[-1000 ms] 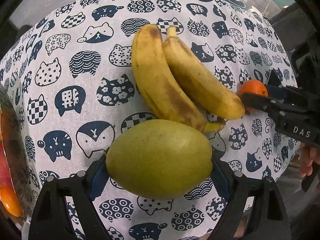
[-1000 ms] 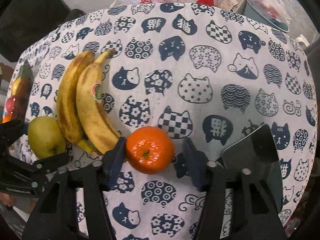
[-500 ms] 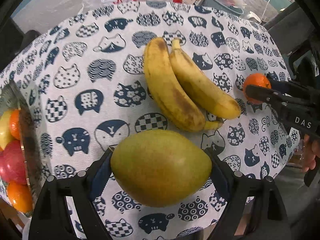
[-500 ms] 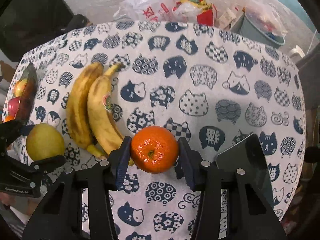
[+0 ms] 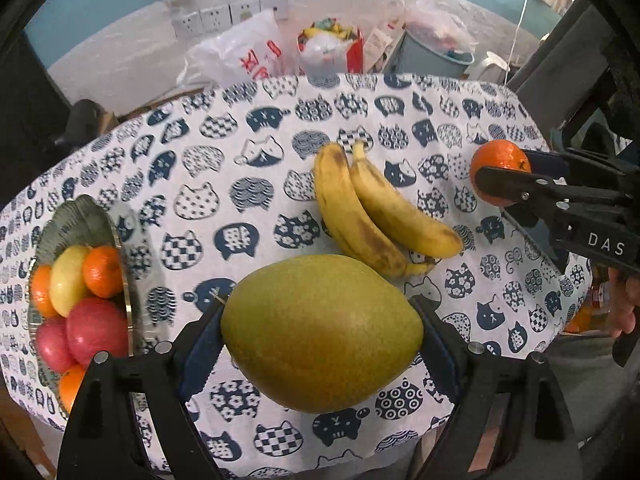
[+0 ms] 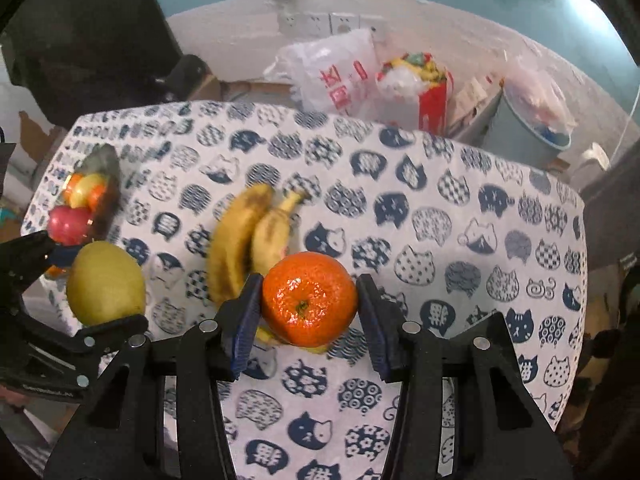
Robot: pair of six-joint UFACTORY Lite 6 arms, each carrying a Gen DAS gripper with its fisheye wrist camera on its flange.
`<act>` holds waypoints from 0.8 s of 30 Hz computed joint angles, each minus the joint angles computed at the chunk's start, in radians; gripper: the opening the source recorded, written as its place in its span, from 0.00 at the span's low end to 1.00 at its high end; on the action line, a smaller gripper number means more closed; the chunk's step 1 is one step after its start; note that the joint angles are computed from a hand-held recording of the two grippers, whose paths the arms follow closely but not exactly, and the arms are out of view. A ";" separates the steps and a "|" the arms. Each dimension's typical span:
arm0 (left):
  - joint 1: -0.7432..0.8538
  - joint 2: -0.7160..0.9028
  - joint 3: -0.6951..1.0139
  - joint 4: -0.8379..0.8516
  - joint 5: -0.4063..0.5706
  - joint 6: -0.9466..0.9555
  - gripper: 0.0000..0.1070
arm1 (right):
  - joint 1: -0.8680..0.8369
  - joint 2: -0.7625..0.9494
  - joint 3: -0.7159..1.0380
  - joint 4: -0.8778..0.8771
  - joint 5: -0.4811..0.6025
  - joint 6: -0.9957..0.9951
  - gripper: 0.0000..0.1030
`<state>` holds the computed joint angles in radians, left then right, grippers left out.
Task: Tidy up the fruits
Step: 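Carry the orange and green pear with both tools over the plate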
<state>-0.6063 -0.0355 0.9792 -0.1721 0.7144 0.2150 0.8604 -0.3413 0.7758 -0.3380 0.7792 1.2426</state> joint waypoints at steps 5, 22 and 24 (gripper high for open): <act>0.039 -0.052 -0.002 -0.013 0.019 0.032 0.83 | 0.024 0.078 0.119 -0.034 0.017 0.003 0.45; 0.364 -0.116 0.004 -0.137 0.077 0.285 0.83 | 0.035 0.484 0.598 -0.005 -0.004 -0.149 0.45; 0.416 -0.106 0.015 -0.156 0.086 0.321 0.83 | 0.033 0.543 0.664 0.011 -0.003 -0.178 0.45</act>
<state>-0.1900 -0.1411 0.9940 -0.3284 0.8001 0.5359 0.8931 0.2022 1.4402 -0.3268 0.7761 1.0644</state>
